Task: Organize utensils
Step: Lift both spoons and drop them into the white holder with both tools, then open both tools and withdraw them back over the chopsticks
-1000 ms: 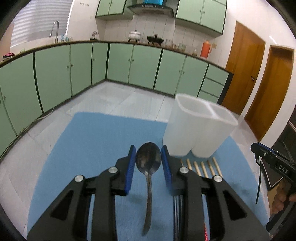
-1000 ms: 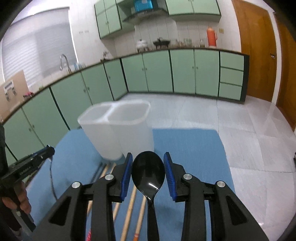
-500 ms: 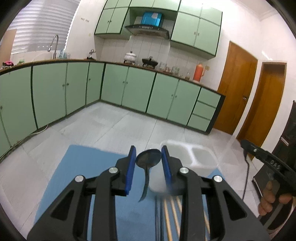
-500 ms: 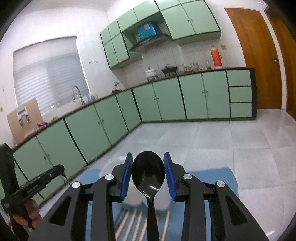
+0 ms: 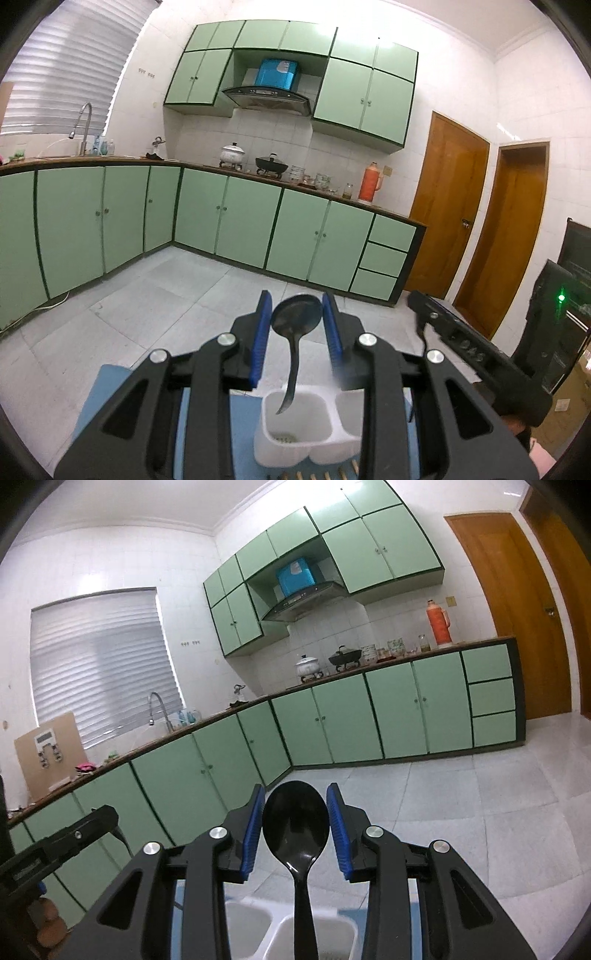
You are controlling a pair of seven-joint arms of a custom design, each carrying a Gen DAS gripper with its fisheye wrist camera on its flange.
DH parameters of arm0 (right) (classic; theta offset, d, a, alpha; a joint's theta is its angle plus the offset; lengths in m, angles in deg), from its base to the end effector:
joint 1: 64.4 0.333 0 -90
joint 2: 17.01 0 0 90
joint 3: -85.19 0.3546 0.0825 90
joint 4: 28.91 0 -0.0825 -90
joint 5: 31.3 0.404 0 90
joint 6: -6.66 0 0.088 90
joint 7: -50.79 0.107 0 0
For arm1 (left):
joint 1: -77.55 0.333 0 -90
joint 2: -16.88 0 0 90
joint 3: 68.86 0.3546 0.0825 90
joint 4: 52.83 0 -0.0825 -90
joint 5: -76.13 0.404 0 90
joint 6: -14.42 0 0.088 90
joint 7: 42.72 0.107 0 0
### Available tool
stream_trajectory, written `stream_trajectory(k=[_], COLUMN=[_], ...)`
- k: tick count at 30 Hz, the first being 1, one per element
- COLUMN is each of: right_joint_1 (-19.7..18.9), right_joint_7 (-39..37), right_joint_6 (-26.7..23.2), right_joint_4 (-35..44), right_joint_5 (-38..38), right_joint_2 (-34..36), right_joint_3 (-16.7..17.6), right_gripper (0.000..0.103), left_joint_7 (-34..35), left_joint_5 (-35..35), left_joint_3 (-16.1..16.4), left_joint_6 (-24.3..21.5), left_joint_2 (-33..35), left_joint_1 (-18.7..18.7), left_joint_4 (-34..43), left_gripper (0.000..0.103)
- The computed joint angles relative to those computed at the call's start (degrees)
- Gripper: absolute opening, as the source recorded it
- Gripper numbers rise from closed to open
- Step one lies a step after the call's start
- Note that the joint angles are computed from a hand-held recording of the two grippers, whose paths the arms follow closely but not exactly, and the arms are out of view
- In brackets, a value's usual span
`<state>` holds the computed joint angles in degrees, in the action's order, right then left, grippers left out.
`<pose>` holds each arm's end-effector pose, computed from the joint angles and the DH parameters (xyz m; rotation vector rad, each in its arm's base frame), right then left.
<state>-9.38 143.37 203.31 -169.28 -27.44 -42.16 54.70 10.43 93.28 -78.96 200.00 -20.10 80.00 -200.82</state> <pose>0.4439 0.1436 0.6289 -1.3805 1.1654 -0.5369 0.3787 -0.0997 0.6427 -1.5700 1.3565 -1.2729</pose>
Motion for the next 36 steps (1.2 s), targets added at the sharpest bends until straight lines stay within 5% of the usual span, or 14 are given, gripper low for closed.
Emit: stream_trajectory(k=[6, 18, 21, 27, 31, 36], right_joint_1=[5.0, 6.6, 6.3, -1.2, -10.6, -18.8], right_joint_7=[5.2, 12.4, 10.0, 5.6, 3.1, 0.7], right_joint_6=[1.5, 2.3, 1.1, 0.5, -1.2, -6.1], right_joint_4=[1.8, -5.2, -6.3, -10.2, -13.3, -17.5], right_joint_5=[-3.3, -13.8, -13.0, -7.1, -2.2, 3.0], right_joint_2=[5.9, 2.4, 1.1, -1.7, -4.8, -10.7], right_joint_3=[-6.9, -11.0, -10.5, -1.7, 7.9, 16.0], right_gripper=[0.034, 0.035, 0.036, 0.054, 0.068, 0.078], left_joint_7=[0.0, 1.3, 1.7, 2.1, 2.2, 2.4], left_joint_5=[0.1, 0.5, 0.1, 0.0, 0.7, 0.2], left_joint_3=[-0.4, 0.7, 2.6, 1.5, -1.0, 1.7], left_joint_6=[0.8, 0.9, 1.0, 1.2, 0.3, -3.5], left_joint_2=[6.1, 9.6, 8.7, 5.6, 0.5, -6.1], left_joint_1=[-0.6, -1.8, -3.5, -2.7, -0.1, -2.8], left_joint_4=[0.7, -2.4, -3.8, -5.8, -8.6, -12.4], left_gripper=[0.027, 0.028, 0.044, 0.053, 0.065, 0.072])
